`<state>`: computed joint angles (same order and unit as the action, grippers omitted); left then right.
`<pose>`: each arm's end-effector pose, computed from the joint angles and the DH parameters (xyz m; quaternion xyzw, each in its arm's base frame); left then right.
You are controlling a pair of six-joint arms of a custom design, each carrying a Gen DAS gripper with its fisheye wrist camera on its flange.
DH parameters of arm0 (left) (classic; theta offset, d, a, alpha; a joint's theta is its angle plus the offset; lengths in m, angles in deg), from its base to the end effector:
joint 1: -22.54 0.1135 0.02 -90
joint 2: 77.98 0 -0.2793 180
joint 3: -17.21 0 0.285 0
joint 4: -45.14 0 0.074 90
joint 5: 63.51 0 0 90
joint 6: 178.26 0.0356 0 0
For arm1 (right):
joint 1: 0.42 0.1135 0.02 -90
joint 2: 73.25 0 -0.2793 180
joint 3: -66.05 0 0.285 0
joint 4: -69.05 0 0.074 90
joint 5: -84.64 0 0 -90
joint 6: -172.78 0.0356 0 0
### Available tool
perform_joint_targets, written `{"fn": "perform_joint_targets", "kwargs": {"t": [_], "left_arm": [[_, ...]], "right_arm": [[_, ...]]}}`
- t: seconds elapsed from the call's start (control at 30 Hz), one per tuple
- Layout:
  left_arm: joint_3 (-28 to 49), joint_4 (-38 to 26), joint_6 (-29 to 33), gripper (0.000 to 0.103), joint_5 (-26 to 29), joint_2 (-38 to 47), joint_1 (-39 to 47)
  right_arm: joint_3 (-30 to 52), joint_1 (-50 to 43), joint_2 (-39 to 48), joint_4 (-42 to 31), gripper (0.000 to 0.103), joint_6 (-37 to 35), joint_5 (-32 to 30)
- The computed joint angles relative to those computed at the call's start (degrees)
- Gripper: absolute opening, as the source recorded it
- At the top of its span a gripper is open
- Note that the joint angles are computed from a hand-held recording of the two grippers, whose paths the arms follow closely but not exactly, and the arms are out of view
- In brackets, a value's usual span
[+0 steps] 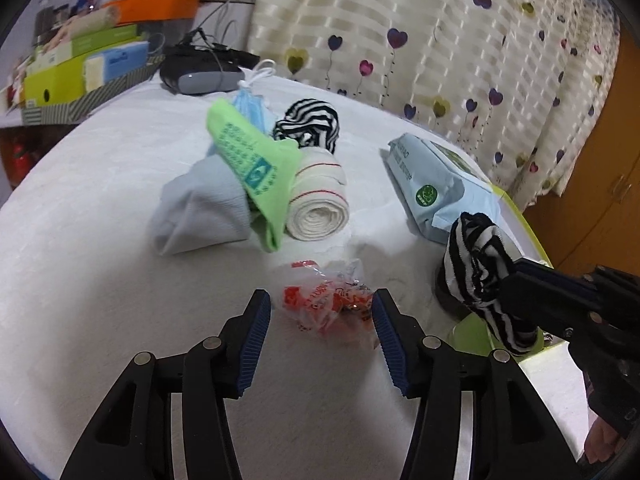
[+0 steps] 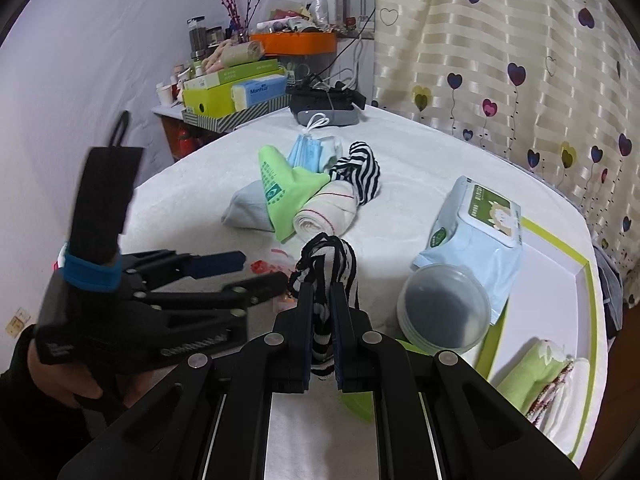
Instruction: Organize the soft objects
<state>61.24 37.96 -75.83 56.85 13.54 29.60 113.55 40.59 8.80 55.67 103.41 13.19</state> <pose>0.2806 0.0166 0.0972 0.1225 0.9149 -0.1963 0.3309 0.2250 0.1806 0.1485 -0.1060 0.9169 0.0523 0.3813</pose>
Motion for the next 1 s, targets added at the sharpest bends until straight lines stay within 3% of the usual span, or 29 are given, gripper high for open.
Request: {"fn": "perform_joint_targets", "kwargs": {"t": [0.07,0.17,0.37,0.47,0.53,0.6,0.67,0.8,1.0], "left_arm": [[-0.12,-0.1,-0.19,0.053,0.73,-0.92,0.17],[0.19,0.4,-1.5,0.065,1.44,-1.08,0.15],[1.52,-0.41,-2.48,0.065,-2.77,1.72,-4.02],[0.22,2.73,-3.52,0.065,-5.03,1.6,-5.69],[-0.53,4.21,-3.51,0.058,-6.24,1.49,-6.44],[-0.34,3.36,-2.97,0.036,-5.74,1.67,-6.8],[-1.59,4.25,-2.59,0.031,-6.86,0.1,-7.69],[-3.41,3.8,-2.73,0.024,-5.94,-2.71,-6.72],[-7.5,0.95,-1.92,0.023,-3.39,-11.95,-3.35]], "right_arm": [[-0.48,-0.45,-0.61,0.16,0.008,0.01,-0.1],[-1.32,-0.9,-1.94,0.32,0.008,0.06,0.12],[-2.46,-2.15,-2.8,1.22,0.008,-0.14,-0.77],[-2.88,-2.53,-3.09,1.45,0.008,-0.12,-1.12],[-3.3,-2.77,-3.51,1.62,0.008,-0.16,-1.26],[-3.6,-2.92,-3.85,1.62,0.008,0.12,-1.23],[-3.87,-2.96,-4.41,1.29,0.008,0.19,-1.4],[-4.83,-2.9,-5.41,2.22,0.008,0.52,-0.92],[-6.33,-1.63,-7.7,1.41,0.008,2.04,0.49]]}}
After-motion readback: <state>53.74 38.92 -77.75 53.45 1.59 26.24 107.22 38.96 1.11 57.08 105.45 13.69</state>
